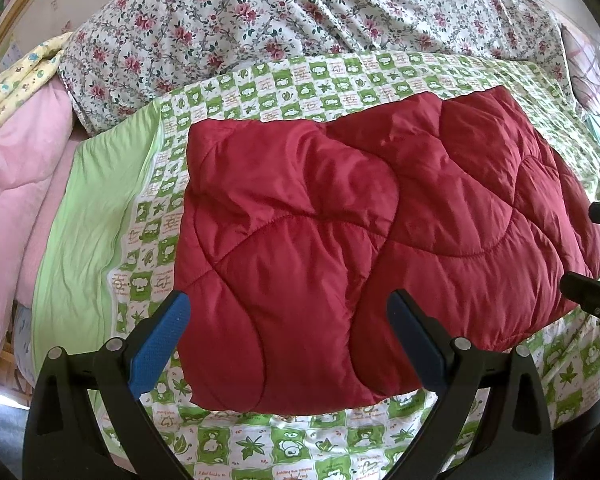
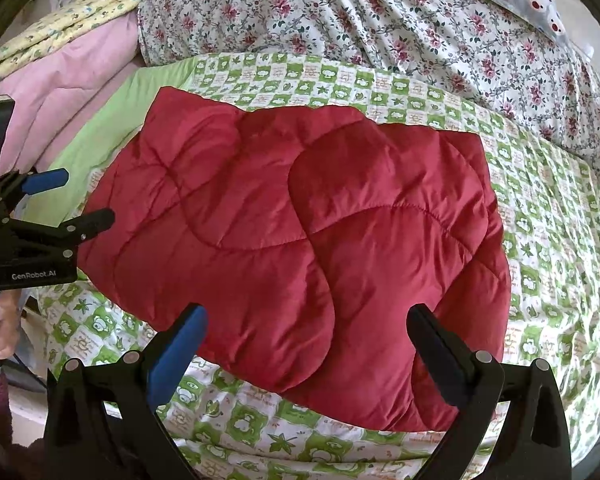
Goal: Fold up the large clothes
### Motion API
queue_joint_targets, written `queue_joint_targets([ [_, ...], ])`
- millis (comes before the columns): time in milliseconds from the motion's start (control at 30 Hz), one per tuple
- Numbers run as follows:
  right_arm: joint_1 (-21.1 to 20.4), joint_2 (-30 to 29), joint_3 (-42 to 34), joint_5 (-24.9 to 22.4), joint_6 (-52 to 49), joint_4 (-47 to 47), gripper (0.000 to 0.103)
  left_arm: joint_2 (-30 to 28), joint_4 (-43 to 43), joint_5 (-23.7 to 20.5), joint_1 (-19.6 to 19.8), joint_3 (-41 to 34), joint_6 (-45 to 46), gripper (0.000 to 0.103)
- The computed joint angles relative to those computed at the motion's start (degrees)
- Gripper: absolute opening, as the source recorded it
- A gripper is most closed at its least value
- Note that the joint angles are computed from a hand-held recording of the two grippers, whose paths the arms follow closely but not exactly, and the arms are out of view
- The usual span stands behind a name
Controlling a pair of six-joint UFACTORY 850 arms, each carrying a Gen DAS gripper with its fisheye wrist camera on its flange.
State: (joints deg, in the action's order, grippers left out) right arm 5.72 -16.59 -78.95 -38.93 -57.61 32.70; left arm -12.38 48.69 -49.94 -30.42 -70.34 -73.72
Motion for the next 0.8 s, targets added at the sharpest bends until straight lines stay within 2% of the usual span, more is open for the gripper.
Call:
queue_joint_targets([
  [800, 0.1, 0.6, 0.0, -0.1, -0.8, 0.6, 0.101, 0.1, -0.1, 0.0, -0.2, -0.3, 1.3, 0.099],
])
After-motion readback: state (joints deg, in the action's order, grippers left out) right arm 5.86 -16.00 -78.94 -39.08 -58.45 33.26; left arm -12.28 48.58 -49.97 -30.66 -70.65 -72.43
